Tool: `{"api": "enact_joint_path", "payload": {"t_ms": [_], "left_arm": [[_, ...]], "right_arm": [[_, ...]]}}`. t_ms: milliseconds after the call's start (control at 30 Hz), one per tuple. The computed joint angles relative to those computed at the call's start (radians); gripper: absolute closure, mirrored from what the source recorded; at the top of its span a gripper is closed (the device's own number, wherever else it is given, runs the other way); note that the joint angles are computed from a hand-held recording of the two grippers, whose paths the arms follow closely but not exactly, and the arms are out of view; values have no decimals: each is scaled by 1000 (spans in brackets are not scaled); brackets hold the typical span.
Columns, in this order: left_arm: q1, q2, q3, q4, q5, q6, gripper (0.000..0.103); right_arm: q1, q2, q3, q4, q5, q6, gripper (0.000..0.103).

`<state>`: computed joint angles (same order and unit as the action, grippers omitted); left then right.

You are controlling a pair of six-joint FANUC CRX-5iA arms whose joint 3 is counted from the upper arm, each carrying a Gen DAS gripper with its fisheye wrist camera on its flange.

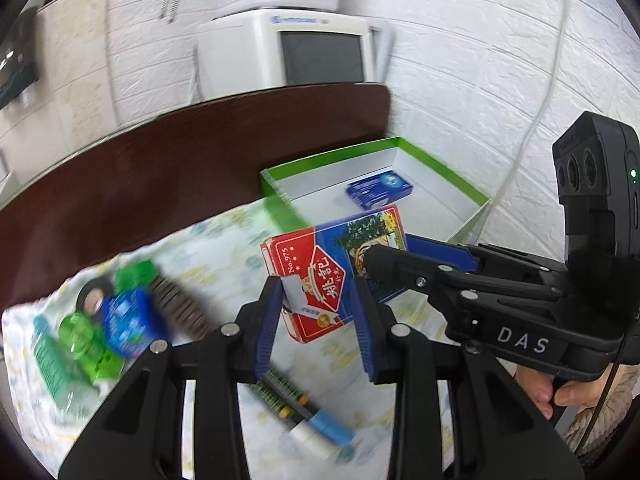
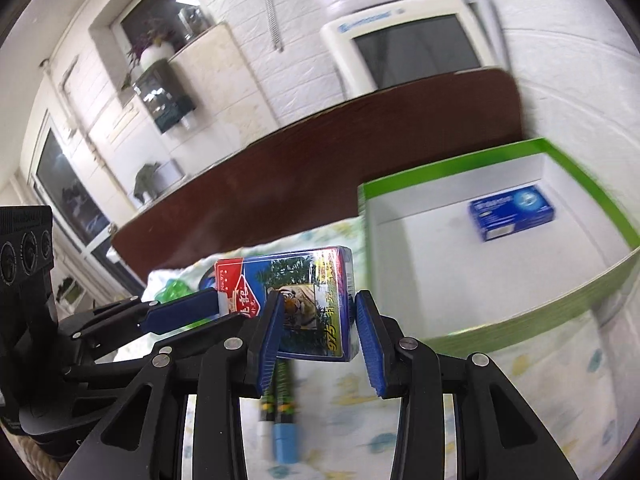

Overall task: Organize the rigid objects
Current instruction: 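Carry the red-and-blue card box into the green box and release it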

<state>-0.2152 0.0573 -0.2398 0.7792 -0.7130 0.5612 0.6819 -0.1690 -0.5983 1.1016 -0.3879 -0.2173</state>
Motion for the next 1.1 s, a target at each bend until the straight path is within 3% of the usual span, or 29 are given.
{"api": "enact_joint_path", "payload": {"t_ms": [233,633,700,833,1100], "left_arm": [[-107,152,177,-19,-36,50,71],[-204,361,476,-170,-129,209,71],[-220,378,511,-235,-127,247,72],[-229,433,579,-261,-182,294,72],[-248,496,651,-265,-247,318,72]], "right_arm": [[-127,-60,-63,84,-1,-67,63],[-316,-49,-74,22,92,6,64],[-330,-38,-67,32,84,12,64],[-317,-8,-40,48,-1,25,64],[-300,23,-4,-87,-65,110,64]]}}
